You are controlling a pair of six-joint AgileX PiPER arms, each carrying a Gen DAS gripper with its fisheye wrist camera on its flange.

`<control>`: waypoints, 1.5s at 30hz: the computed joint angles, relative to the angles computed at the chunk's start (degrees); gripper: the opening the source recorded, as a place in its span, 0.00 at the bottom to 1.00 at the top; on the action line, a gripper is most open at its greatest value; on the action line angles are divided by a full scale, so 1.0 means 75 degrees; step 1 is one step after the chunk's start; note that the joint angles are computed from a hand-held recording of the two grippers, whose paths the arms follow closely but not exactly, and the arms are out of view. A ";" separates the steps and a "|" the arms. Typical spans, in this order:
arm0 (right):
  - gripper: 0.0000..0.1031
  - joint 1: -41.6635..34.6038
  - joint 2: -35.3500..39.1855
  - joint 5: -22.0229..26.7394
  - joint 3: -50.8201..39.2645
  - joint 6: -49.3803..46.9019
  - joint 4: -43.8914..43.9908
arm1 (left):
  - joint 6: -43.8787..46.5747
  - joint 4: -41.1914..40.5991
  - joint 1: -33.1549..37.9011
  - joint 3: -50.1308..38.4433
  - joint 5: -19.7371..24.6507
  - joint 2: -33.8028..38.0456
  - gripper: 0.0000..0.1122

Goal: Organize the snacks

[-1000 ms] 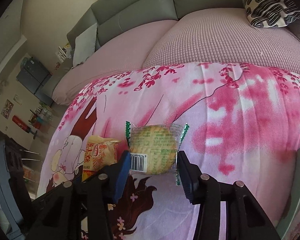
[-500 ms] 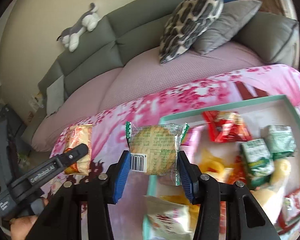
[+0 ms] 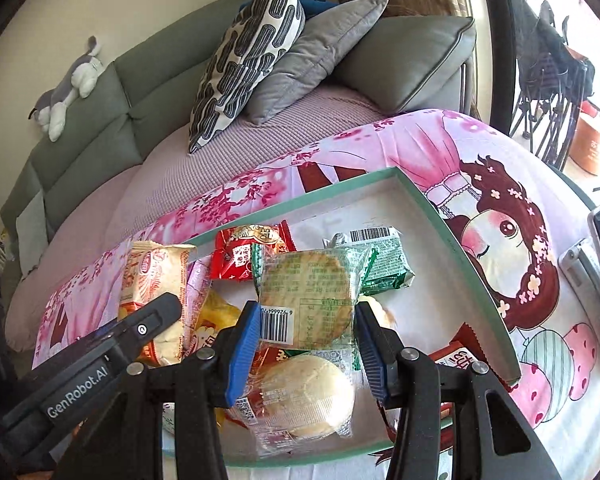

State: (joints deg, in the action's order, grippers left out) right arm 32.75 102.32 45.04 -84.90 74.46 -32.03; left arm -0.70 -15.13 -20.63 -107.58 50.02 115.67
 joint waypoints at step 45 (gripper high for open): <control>1.00 0.2131 -0.0841 0.0722 0.1700 0.1703 -0.1682 | -0.5553 0.5538 -0.0467 0.5373 -0.0720 -0.3280 0.90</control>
State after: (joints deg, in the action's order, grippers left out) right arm 48.73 96.01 50.46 -72.15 87.24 -44.64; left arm -42.35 26.40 -24.13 -67.28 44.62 91.07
